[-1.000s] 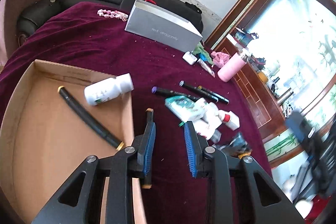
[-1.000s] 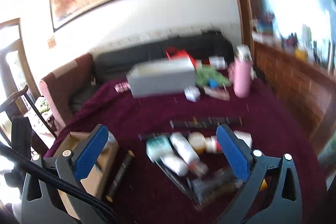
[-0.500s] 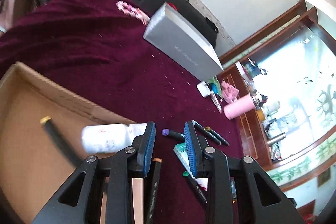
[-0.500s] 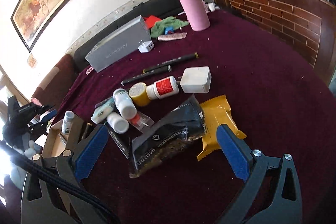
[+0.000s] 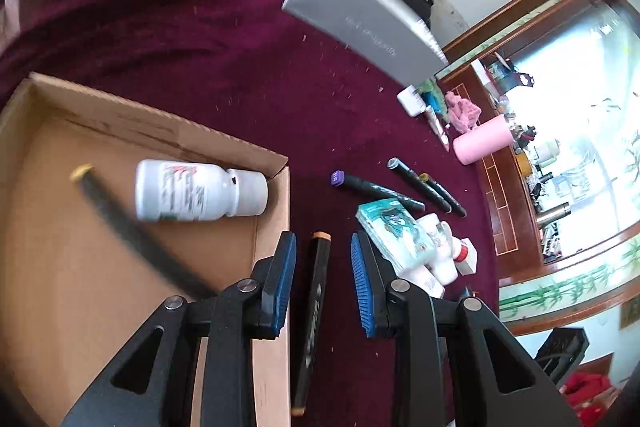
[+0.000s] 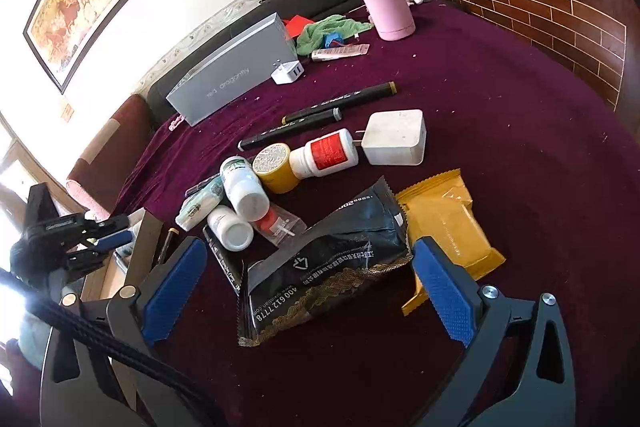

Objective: Organize objects
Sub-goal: 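Lift both open tools out of the tray back toward the pile, then grasp a yellow-capped black marker with the left tool while the right tool grasps a green-capped marker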

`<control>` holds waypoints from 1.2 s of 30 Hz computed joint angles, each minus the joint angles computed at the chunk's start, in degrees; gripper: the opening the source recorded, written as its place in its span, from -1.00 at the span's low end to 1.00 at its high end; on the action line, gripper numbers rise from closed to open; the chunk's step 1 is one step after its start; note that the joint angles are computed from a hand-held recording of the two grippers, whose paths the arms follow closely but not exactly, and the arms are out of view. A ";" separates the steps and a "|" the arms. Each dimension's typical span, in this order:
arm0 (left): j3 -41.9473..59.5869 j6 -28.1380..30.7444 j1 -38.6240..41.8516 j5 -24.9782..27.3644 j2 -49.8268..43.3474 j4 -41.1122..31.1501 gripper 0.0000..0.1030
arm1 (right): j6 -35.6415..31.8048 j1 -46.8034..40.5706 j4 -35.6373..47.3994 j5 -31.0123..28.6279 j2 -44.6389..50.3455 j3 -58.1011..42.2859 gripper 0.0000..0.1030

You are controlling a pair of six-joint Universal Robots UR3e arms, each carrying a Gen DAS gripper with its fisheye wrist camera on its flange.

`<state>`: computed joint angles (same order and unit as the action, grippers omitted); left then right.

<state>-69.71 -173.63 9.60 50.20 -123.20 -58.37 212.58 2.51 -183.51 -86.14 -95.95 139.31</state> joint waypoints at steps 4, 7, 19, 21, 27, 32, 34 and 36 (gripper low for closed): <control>-11.03 2.59 -2.82 6.27 10.51 7.56 -0.20 | 0.58 1.21 -0.02 -0.86 -1.31 0.14 1.00; -17.44 5.09 -7.81 13.23 15.11 14.16 -0.16 | 0.95 2.15 0.08 -1.96 -2.75 0.35 1.00; -17.77 4.00 -19.46 32.71 6.86 21.36 -0.17 | -0.02 3.16 2.29 -3.83 -10.18 3.67 1.00; -15.74 3.69 -20.18 34.75 5.52 19.60 -0.17 | -0.09 1.58 2.14 -1.95 -10.90 4.57 1.00; -13.99 6.99 -24.50 39.07 3.89 17.88 -0.76 | -0.38 0.00 1.91 0.71 -10.80 5.25 1.00; -20.76 7.31 -23.35 33.58 8.35 20.25 -0.79 | -2.04 -1.02 3.72 2.24 -12.42 5.45 1.00; -23.58 7.08 -21.99 31.14 10.53 19.99 -0.78 | -3.19 -2.50 5.05 4.62 -13.41 5.51 1.00; -26.75 6.70 -21.08 29.89 12.98 20.51 -0.79 | -5.37 -4.62 6.85 9.85 -13.21 4.53 1.00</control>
